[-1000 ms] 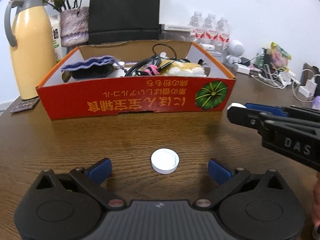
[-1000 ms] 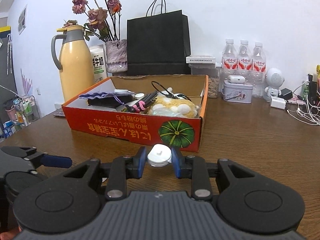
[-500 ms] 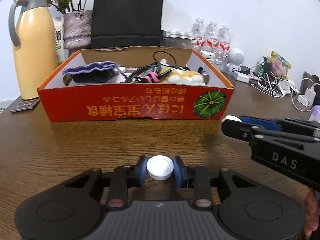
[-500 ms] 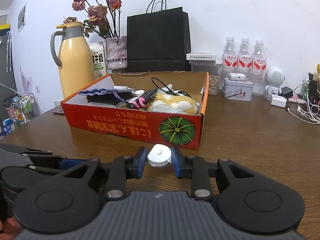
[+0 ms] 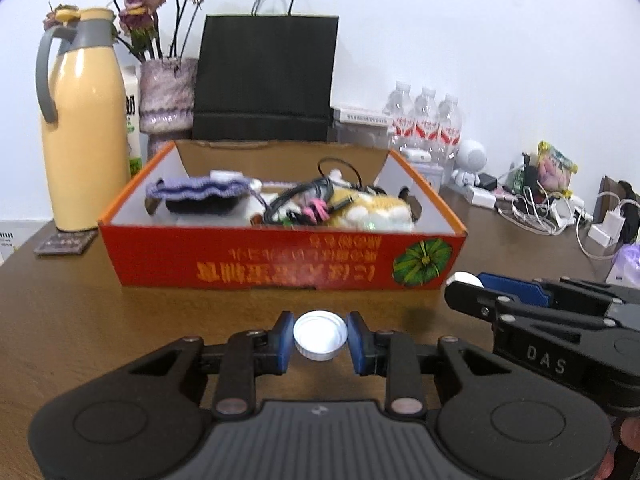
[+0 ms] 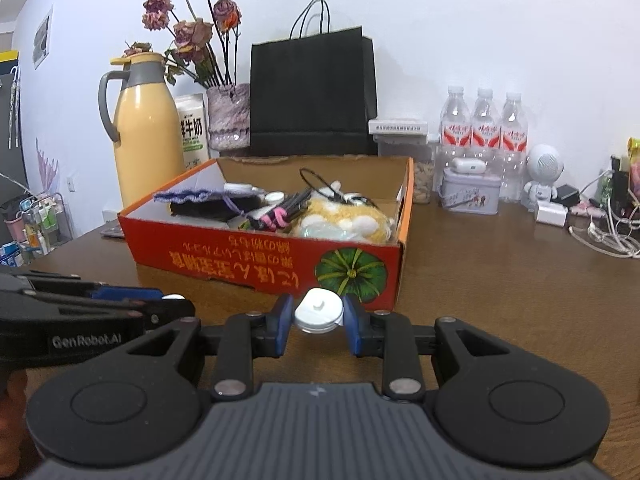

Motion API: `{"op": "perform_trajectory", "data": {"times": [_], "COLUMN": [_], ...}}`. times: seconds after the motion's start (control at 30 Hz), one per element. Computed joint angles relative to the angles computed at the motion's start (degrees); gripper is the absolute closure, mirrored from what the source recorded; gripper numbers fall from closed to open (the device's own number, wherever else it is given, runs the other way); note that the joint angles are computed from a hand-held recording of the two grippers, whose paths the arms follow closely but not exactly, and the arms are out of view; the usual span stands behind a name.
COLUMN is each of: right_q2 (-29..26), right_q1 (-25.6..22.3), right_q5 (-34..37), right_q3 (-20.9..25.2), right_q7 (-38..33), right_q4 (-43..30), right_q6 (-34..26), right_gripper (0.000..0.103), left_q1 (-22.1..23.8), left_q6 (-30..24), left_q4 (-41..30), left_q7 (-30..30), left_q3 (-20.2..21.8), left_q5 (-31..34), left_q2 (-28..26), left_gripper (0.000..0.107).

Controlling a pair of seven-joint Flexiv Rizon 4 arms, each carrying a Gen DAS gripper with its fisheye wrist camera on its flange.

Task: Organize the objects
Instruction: 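Carry both white lids over the box with both tools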

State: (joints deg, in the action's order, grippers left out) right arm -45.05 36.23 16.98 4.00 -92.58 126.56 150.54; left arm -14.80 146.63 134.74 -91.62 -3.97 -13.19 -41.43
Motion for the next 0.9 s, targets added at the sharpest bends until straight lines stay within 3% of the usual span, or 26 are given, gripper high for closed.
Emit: {"op": "perform_trajectory", "data": {"times": [0.23, 0.63, 0.9], "right_q2": [0.1, 0.0, -3.0], "right_q1": [1.4, 7.3, 7.0], "right_q5": [1.7, 8.6, 9.9], "right_q3": [0.0, -4.4, -6.9], "right_q7": [-0.3, -6.8, -8.4], "right_q4": [-3.0, -16.1, -25.3], "right_q6": [1.0, -8.3, -13.8], "right_gripper": [0.075, 0.075, 0.075], "left_q1": [2.1, 9.6, 13.1], "left_q6": [-0.9, -3.0, -7.4], "left_q4": [-1.7, -9.4, -15.9], "left_q7": [1.7, 0.2, 0.1], "left_q3": [0.7, -0.6, -0.8], "left_q5": [1.7, 7.5, 10.1], "left_q2": [1.9, 2.3, 0.8], "left_gripper": [0.08, 0.08, 0.08]}}
